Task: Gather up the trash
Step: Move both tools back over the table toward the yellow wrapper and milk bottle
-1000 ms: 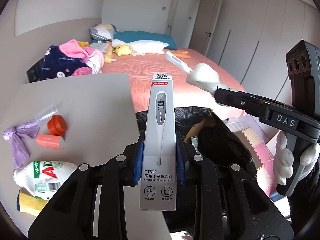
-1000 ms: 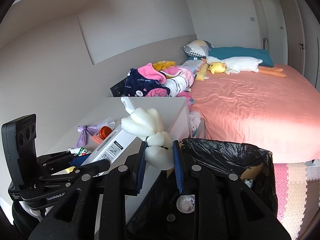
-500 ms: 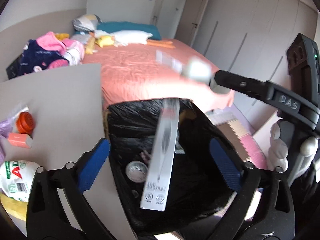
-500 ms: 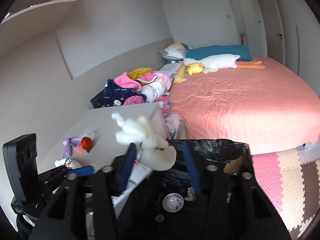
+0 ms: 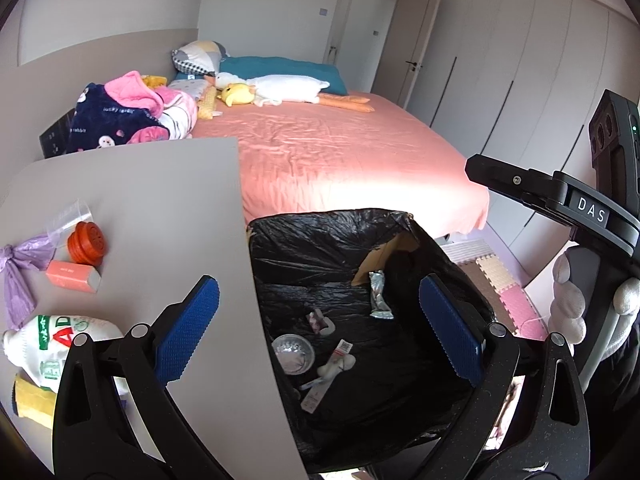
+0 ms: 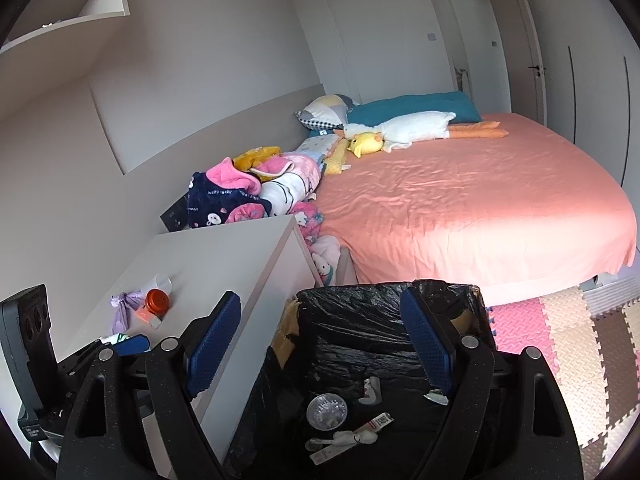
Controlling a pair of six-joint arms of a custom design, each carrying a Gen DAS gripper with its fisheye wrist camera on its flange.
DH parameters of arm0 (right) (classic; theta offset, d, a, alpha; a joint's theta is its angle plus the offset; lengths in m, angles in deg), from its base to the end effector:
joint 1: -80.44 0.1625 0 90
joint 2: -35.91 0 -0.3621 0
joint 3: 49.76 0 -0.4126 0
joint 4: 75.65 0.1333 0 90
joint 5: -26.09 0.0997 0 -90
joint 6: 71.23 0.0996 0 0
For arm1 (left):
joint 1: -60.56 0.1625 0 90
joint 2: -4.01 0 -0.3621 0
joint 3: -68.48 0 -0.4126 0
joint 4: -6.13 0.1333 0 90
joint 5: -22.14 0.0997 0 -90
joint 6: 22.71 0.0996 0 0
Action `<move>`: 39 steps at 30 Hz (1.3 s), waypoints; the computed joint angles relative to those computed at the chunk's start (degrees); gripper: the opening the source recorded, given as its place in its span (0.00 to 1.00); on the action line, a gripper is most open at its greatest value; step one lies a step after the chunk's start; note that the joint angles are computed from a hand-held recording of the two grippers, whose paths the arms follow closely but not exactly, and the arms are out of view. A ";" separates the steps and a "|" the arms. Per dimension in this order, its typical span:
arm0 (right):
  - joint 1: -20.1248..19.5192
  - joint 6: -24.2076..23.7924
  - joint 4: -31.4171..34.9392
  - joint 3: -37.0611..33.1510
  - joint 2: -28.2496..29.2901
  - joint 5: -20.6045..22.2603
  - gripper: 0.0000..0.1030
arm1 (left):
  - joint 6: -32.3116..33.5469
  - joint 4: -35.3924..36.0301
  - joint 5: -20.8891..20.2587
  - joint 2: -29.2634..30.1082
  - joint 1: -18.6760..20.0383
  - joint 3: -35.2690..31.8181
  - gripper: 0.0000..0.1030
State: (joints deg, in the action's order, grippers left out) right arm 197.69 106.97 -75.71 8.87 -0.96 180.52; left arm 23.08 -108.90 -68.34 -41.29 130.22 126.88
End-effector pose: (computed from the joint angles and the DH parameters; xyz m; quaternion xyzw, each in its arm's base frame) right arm 0.3481 -0.5810 0.1183 -0.1141 -0.7528 0.5605 0.3257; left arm -0.1451 -0.7724 0.2495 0.5430 0.8333 -0.1023 0.0188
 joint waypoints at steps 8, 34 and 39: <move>-0.01 -0.12 4.28 -5.23 3.66 -2.71 0.80 | -1.22 -1.38 1.23 0.07 0.75 -0.89 0.94; -0.65 -5.97 21.76 -36.32 23.83 -14.10 0.80 | -10.55 -11.77 13.10 -1.82 4.08 -0.86 0.94; -0.99 -5.52 29.22 -49.38 31.07 -16.34 0.80 | -12.29 -12.82 16.00 -1.72 4.67 -1.20 0.94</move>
State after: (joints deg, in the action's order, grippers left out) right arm 196.70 101.44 -46.49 -40.51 30.10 164.18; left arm 10.79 -121.72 -52.34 -43.01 134.88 125.68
